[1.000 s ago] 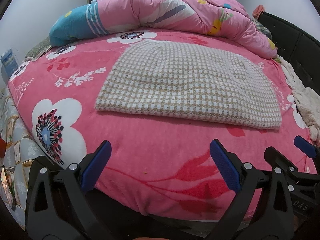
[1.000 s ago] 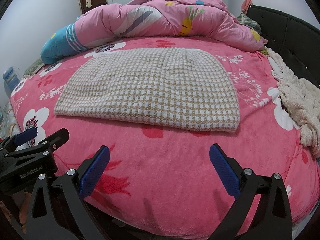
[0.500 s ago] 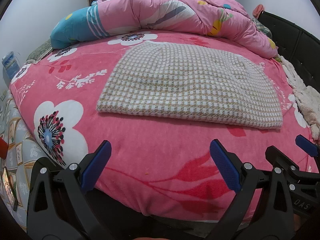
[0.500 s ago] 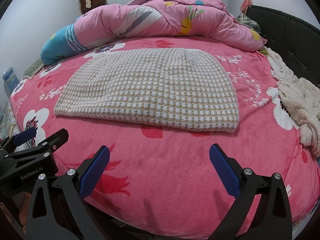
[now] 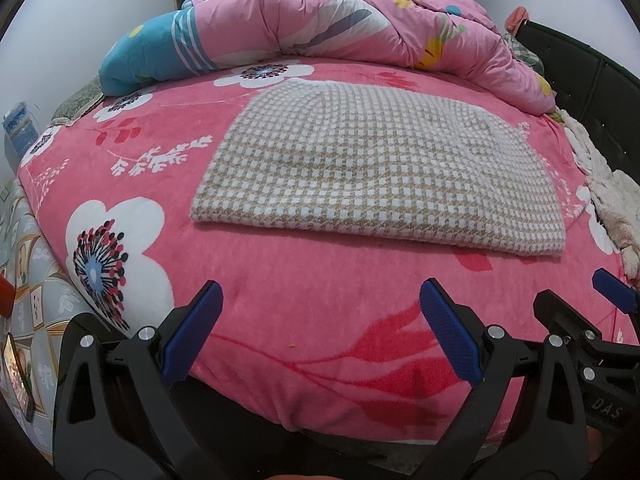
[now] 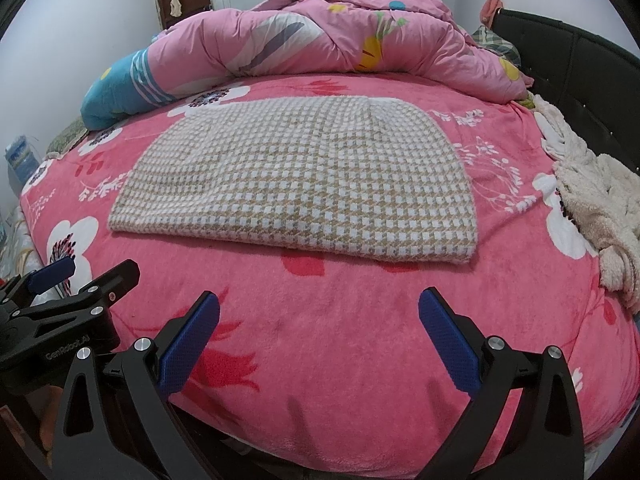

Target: Fold large clothes

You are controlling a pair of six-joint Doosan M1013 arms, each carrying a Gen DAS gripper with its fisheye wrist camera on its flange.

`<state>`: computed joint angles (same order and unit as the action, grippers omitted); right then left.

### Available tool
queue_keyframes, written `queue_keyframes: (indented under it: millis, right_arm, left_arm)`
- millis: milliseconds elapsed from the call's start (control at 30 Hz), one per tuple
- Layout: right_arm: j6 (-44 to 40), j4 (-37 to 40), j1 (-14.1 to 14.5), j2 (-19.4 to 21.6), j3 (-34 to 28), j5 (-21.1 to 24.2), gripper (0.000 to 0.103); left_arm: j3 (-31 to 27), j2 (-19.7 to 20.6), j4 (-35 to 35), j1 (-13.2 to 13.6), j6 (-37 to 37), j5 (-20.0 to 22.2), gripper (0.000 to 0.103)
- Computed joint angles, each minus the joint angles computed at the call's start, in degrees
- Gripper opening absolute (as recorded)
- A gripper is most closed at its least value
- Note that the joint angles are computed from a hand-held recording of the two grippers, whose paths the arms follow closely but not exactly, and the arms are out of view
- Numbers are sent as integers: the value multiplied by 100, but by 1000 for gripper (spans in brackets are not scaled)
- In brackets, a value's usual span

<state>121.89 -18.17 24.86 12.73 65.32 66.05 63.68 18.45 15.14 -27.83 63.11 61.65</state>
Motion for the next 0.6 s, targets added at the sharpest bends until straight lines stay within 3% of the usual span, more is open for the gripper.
queue_keyframes:
  millis: [600]
  right_arm:
    - [53,-18,7,-13,17,6,97]
  left_arm:
    - [12,4,-10,-25,-9,-1,95]
